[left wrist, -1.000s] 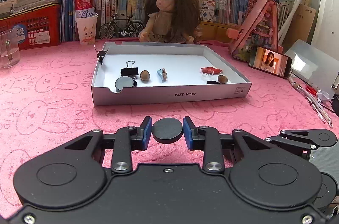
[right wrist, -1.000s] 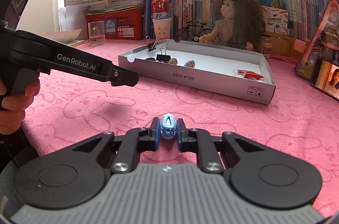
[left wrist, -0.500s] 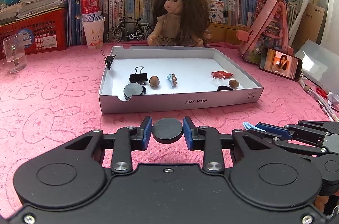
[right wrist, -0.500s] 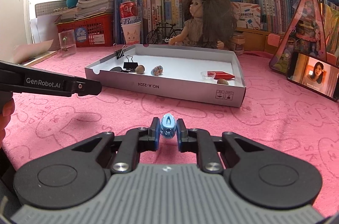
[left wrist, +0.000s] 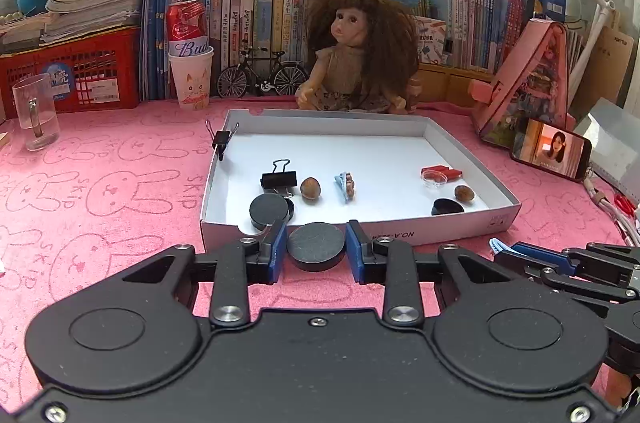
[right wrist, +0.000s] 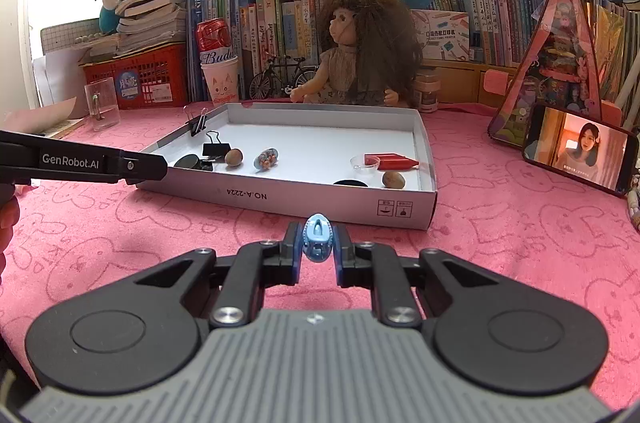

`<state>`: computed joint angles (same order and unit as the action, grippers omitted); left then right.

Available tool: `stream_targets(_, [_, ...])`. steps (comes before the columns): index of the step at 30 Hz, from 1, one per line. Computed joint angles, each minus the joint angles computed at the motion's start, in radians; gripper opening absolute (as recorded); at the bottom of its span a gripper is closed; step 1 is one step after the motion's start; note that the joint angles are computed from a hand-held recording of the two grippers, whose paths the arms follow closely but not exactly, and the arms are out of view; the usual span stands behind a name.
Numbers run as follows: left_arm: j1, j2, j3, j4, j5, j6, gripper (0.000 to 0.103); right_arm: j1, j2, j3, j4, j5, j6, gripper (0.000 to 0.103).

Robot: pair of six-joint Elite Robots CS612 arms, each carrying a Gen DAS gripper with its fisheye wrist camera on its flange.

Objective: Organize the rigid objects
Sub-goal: 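Carry the black lid and blue hair clip over the white tray with both tools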

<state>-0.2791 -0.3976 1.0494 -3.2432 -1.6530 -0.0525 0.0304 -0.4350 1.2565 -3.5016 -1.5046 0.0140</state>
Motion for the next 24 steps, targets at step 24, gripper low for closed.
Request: stream_targets(24, [0.01, 0.13, -0.311, 0.139, 0.037, -0.045, 0.03, -0.019, 0.051, -0.167, 0.099, -0.004, 0.06, 0.02])
